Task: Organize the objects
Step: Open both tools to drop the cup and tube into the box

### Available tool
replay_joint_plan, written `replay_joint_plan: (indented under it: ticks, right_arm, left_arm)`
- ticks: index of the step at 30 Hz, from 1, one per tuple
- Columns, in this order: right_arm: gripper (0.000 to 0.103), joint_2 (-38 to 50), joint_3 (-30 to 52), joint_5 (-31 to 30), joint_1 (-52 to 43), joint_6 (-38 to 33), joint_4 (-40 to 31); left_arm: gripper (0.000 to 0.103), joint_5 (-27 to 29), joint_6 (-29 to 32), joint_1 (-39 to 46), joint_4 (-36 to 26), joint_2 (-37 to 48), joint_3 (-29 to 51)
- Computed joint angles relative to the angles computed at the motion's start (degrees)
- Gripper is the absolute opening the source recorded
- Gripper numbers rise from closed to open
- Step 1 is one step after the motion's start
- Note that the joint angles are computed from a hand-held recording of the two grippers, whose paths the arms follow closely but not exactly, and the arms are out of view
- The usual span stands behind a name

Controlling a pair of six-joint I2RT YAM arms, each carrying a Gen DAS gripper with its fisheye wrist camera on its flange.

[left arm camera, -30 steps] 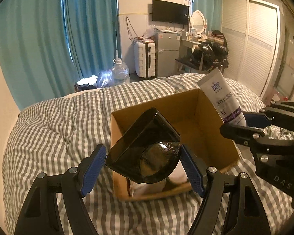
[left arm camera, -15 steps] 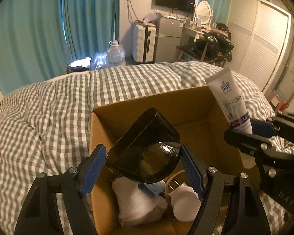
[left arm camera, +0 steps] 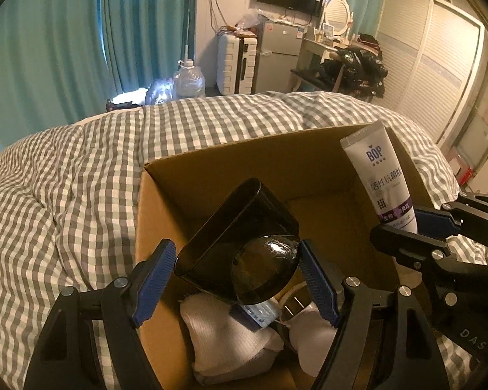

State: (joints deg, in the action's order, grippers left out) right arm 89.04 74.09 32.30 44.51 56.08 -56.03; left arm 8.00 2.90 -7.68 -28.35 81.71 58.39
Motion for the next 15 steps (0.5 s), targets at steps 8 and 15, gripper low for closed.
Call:
replay_joint_plan:
  ticks: [8, 15]
  right_arm:
    - [0.044, -0.88, 2.96, 5.02, 3.02, 3.8, -4.03]
    - [0.057, -2.52, 7.01, 10.15, 7.33, 8.1, -10.58]
  left_arm:
    - [0.088, -1.62, -0.47, -0.48, -1.63, -2.36, 0.37]
    - [0.092, -1.91, -1.14, 0.0, -6.37, -8.06, 1.45]
